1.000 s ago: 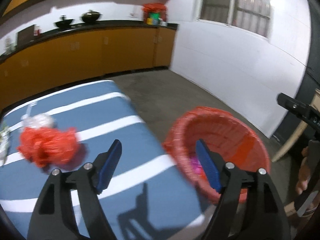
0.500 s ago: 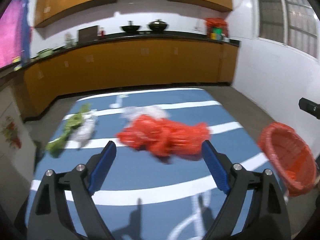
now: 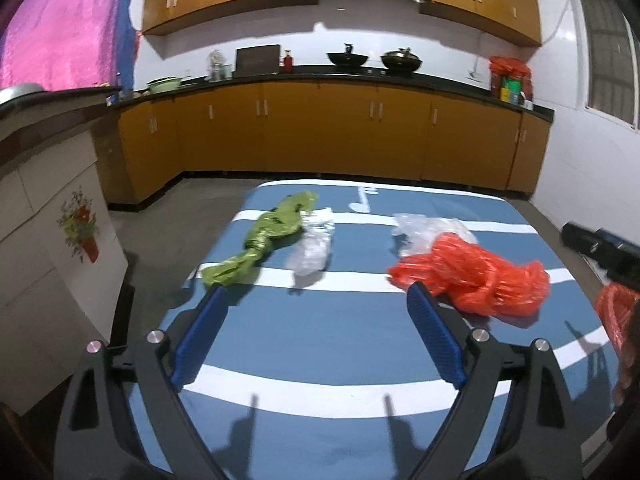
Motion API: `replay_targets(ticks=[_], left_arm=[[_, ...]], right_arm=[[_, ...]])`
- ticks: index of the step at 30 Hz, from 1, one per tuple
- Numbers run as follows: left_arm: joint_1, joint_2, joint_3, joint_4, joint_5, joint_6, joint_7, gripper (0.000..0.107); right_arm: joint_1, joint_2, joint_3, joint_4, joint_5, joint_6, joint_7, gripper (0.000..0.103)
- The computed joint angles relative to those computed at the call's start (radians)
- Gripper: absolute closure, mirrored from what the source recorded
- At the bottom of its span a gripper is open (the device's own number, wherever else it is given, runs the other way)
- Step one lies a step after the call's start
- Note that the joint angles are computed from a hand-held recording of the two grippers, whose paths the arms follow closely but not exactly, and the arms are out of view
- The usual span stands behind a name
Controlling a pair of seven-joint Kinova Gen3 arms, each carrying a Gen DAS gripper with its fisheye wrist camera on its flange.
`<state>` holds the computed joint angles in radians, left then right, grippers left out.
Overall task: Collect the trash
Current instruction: 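Move the right tool back to the table and grasp another orange-red bag, then grasp the clear plastic bags with the left gripper while the right holds the orange-red bag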
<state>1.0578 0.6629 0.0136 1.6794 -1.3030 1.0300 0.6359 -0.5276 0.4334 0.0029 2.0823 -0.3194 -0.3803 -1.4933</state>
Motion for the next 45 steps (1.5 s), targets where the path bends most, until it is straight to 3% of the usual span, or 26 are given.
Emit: replay_targets(ticks=[4,17,22,30,38,45], left_arm=[[-0.003,-0.013,-0.005,0.036,-0.007,0.003,0.049,0.018],[-0.044,-0.032,0.021,0.094,-0.006,0.01,0.114,0.018],[-0.049,-0.026,0.025,0.085,-0.007,0.005,0.107,0.018],[-0.048,-0.02,0.021,0.074,-0.005,-0.013,0.096,0.018],[-0.046,-0.017,0.017,0.064,-0.005,-0.031,0.084,0.018],[-0.061,0.004,0.012,0.002,-0.018,-0.089,0.016,0.018]], right_arm=[[-0.047,0.05,0.026,-0.081,-0.012,0.094,0.028,0.014],[-0.212,0.154,0.224,-0.239,-0.007,0.302,-0.014,0.015],[-0.238,0.185,0.277,-0.294,0.054,0.417,-0.08,0.041],[-0.139,0.15,0.172,-0.248,0.164,0.392,-0.14,0.067],[-0.068,0.113,0.123,-0.184,0.22,0.347,-0.208,0.072],[-0.038,0.075,0.158,-0.113,0.198,0.315,-0.244,0.073]])
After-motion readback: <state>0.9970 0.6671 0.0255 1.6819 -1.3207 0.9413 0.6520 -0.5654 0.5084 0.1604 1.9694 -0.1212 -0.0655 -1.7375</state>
